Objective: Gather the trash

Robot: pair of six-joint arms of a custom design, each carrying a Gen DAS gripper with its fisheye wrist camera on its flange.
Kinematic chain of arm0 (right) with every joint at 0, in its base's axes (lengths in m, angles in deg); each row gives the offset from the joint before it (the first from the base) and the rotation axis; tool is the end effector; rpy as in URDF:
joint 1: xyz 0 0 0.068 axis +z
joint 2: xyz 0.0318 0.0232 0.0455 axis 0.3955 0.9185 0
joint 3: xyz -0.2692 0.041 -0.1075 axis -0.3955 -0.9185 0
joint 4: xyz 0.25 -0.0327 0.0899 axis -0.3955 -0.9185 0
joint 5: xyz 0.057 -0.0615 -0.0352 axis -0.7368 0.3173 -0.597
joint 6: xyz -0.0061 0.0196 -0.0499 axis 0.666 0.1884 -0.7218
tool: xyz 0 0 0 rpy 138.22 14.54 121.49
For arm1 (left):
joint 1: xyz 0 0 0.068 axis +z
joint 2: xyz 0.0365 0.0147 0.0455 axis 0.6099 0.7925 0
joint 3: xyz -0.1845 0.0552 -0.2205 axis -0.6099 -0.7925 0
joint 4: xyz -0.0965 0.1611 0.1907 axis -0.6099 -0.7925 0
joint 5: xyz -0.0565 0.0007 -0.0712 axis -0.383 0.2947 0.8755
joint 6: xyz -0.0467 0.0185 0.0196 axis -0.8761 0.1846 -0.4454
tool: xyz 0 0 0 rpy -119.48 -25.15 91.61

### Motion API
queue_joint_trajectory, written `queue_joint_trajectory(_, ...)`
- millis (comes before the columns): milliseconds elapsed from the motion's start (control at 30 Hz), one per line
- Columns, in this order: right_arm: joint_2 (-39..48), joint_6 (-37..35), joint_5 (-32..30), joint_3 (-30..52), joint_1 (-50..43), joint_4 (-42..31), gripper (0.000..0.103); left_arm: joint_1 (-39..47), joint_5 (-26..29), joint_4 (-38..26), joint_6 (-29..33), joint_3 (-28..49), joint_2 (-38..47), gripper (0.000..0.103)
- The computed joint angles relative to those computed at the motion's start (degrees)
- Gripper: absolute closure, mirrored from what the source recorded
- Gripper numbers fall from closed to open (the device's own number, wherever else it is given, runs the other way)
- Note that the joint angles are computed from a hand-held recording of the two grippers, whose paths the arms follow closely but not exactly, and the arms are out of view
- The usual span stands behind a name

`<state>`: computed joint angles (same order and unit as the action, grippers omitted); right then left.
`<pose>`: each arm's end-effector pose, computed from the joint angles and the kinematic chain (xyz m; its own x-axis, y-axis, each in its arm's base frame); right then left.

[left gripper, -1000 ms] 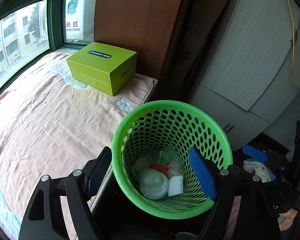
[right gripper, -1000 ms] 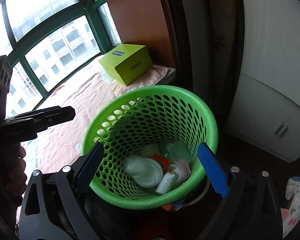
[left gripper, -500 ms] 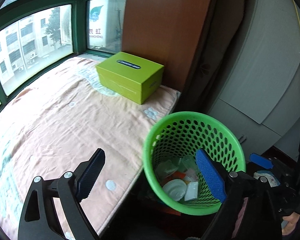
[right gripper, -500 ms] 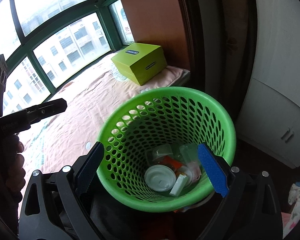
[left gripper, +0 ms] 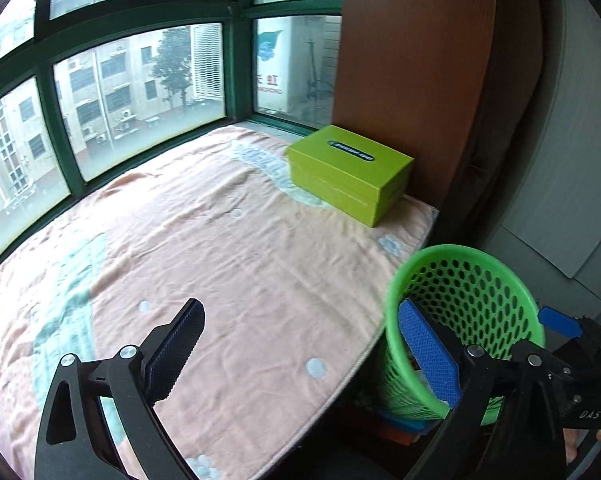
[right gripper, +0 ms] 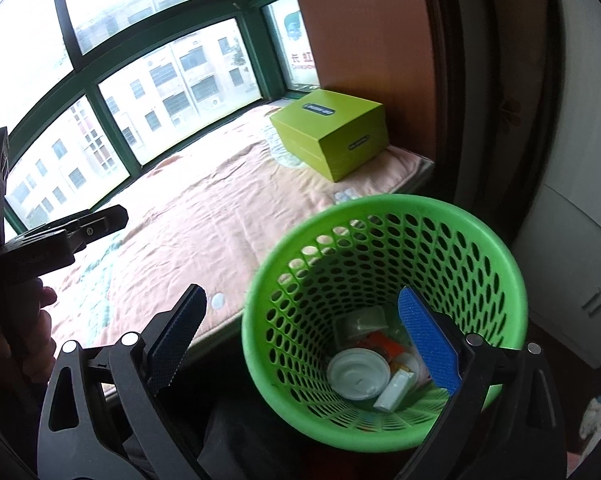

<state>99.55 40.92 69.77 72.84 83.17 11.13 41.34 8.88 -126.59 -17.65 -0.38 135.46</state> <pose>0.1472 0.2044 0.2694 -0.5767 0.4169 -0.7026 0.3674 0.9005 0.2327 0.3142 0.0019 0.2979 -0.5457 0.4149 -0.7280 0.6415 0.7658 -0.0445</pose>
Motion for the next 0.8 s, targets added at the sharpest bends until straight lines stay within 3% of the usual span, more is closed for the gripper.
queue_joint_trajectory(500, 7.0, -12.0, -1.5, 7.1, -4.9, 7.1, 0.007, 9.2, -0.1, 1.0, -0.3, 3.7, 4.4, 0.007)
queue_joint_trajectory(800, 12.3, -15.5, -0.1, 12.4, -5.4, 7.0, 0.006, 13.0, -0.6, 2.0, -0.3, 3.9, 5.3, 0.007)
